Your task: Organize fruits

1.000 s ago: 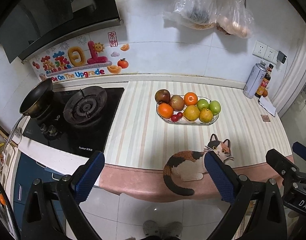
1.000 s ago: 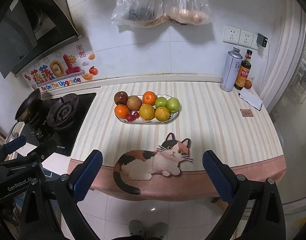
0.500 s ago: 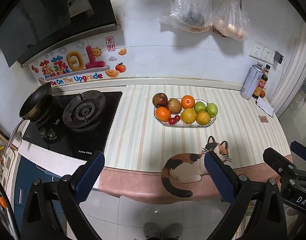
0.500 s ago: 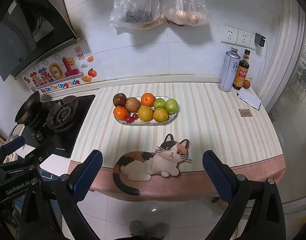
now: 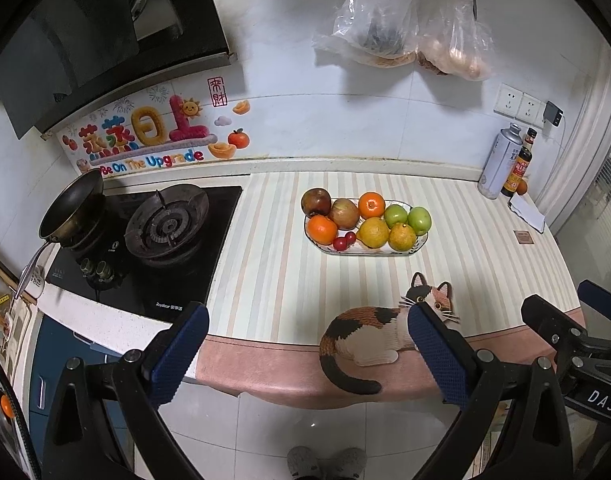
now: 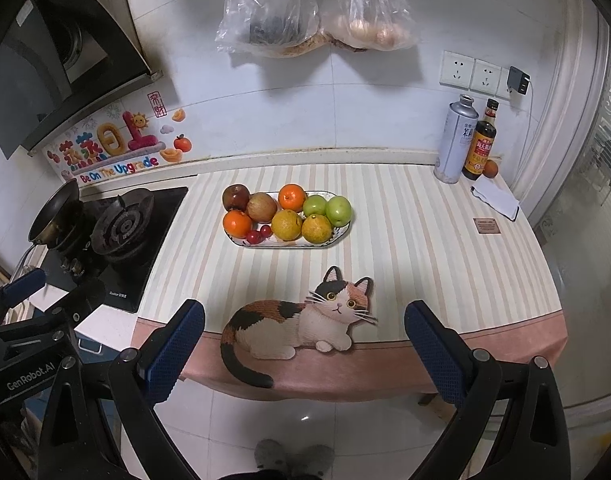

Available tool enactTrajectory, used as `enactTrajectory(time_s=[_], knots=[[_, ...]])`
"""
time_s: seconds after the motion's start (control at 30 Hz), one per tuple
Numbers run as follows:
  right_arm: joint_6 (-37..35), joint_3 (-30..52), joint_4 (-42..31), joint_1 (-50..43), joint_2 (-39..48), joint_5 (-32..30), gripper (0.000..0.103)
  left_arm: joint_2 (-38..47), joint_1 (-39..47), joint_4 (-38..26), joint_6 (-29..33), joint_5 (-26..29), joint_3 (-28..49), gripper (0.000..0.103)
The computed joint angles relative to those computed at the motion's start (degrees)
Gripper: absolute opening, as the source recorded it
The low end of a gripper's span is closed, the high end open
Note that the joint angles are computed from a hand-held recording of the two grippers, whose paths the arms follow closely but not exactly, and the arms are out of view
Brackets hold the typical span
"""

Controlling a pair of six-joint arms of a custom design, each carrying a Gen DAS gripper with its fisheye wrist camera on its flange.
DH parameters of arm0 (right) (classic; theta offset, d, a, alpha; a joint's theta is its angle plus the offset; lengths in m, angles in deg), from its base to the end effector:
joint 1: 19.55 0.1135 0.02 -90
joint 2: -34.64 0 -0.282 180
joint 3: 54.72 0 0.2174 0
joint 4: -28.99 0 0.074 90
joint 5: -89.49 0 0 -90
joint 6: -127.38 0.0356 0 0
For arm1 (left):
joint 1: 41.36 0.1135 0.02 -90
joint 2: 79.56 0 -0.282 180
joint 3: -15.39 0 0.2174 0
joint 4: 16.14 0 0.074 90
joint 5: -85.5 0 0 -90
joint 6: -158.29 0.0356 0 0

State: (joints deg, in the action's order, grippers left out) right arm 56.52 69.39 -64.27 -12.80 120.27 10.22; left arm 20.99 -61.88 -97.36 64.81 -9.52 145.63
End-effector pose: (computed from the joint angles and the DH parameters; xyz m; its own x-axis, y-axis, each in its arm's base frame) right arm 0.2307 0.0206 0.4409 -0.7693 0.2333 -0.5947 0.2576 0.9652 0.0454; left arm 0.3088 -0.1123 0.4127 -0.7500 0.2162 -0.6251 0.2531 0.9669 0.0306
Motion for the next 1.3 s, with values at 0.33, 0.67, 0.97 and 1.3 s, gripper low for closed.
enactTrajectory(time_s=[0.33, 0.67, 0.97, 1.3], knots=[[-1.4, 0.2, -0.3, -1.4, -0.5, -0.9, 0.102, 0.0, -0.7, -0.6, -0.5, -0.3, 0.8, 0.102], [-1.1, 0.8, -0.8, -1.1, -0.3, -0.5, 0.102, 0.0, -0.7, -0.8, -0.5, -0.3, 1.0, 0.102], [-1.6, 1.6, -1.2, -1.7, 0.1, -0.8, 0.102, -0.6, -1.0, -1.1, -0.8, -0.5, 0.9, 0.102], [-2.5, 3.4, -2.6, -3.0, 0.4, -1.2, 0.102, 0.0, -0.6, -1.5, -0.1, 0.4, 1.9, 0.102]])
